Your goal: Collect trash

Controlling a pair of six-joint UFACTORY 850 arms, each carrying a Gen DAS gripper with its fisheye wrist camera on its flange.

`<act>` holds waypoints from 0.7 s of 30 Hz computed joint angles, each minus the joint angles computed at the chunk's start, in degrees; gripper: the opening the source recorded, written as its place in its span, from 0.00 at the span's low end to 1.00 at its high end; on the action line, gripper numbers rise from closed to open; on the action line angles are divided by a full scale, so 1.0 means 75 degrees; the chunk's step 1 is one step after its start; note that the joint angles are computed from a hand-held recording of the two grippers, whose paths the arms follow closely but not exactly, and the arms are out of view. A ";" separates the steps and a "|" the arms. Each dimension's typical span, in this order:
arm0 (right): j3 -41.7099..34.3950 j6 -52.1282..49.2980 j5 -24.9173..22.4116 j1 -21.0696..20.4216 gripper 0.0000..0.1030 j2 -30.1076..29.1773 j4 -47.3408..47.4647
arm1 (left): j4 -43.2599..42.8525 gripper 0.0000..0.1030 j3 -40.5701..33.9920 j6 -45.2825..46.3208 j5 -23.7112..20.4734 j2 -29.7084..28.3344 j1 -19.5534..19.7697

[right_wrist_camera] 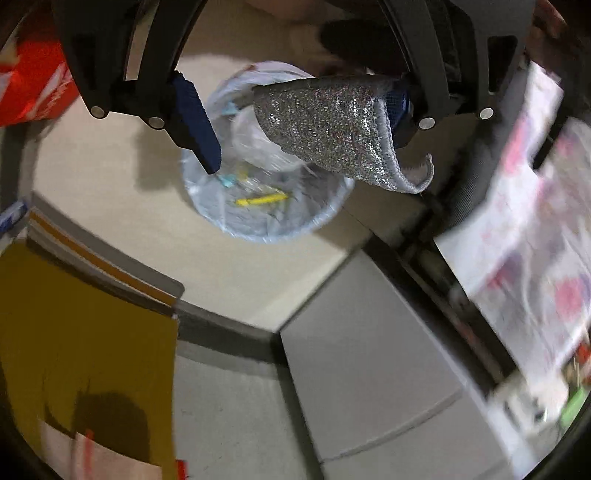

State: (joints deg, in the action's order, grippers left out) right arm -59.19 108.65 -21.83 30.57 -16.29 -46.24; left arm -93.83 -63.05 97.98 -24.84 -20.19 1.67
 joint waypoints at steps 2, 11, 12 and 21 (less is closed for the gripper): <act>-0.0063 0.0223 -0.0263 0.0020 0.77 -0.0040 0.0040 | 0.0001 0.49 0.0027 -0.0003 0.0008 0.0016 0.0011; -0.0517 -0.1297 -0.0178 0.0212 0.77 -0.0306 0.0893 | -0.0074 0.49 0.0081 0.0097 0.0105 0.0079 -0.0046; -0.0504 -0.0915 -0.0271 0.0256 0.77 -0.0256 0.0457 | -0.0030 0.49 0.0097 0.0073 0.0115 0.0105 -0.0048; -0.0359 0.1161 -0.1106 0.0810 0.77 0.0414 -0.2628 | 0.0919 0.76 0.0380 -0.0691 0.0825 0.0867 -0.0154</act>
